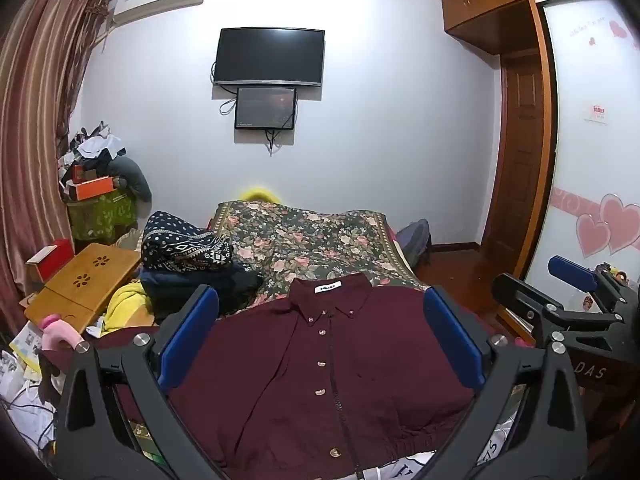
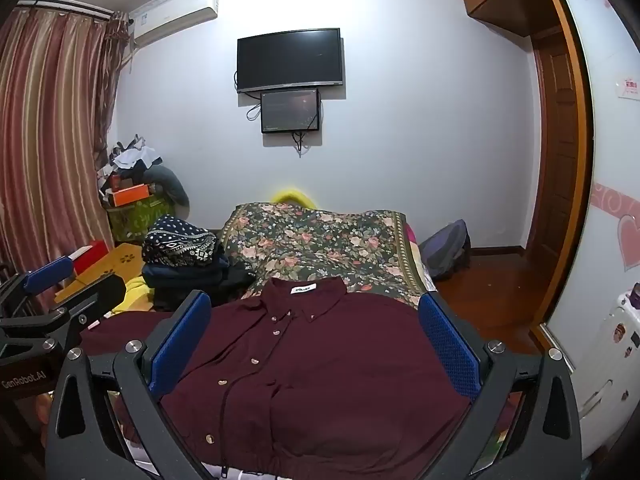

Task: Fold large clothes

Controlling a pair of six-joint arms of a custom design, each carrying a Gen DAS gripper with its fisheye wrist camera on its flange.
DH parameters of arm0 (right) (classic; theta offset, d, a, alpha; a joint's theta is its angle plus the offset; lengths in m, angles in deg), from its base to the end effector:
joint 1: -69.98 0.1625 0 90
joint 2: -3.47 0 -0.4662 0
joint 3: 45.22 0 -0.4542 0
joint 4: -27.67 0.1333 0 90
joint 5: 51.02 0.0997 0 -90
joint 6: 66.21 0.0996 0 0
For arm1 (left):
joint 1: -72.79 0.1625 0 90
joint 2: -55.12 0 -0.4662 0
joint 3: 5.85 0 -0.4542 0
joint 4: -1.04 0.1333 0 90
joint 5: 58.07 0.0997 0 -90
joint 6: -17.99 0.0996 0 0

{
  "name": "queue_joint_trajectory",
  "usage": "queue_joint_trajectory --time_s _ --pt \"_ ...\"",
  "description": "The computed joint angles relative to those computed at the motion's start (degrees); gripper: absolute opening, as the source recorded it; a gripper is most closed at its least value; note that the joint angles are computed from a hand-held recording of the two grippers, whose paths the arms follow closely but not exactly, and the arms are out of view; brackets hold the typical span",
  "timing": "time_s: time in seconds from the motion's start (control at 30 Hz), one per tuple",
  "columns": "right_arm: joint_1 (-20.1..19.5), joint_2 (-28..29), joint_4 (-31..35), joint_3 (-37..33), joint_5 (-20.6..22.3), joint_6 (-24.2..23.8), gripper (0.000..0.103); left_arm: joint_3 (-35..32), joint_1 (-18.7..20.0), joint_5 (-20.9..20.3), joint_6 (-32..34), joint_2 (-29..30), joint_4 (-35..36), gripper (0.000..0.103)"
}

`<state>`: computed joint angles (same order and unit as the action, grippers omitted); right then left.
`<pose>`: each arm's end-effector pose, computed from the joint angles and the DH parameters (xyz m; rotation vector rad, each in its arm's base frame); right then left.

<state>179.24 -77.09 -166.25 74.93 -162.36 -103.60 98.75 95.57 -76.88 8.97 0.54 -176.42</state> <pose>0.2741 -0.4903 0.3826 0.8440 -2.1353 1.3483 -0.5211 -0.4657 0.2295 0.5687 2.0556 -1.4684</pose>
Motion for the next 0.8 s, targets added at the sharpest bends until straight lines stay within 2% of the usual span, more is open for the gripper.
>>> queue_joint_trajectory --time_s 0.8 --pt "-0.02 0.04 0.52 -0.45 -0.08 0.13 0.103 0.08 0.55 0.60 1.06 0.36 -0.11 0.103"
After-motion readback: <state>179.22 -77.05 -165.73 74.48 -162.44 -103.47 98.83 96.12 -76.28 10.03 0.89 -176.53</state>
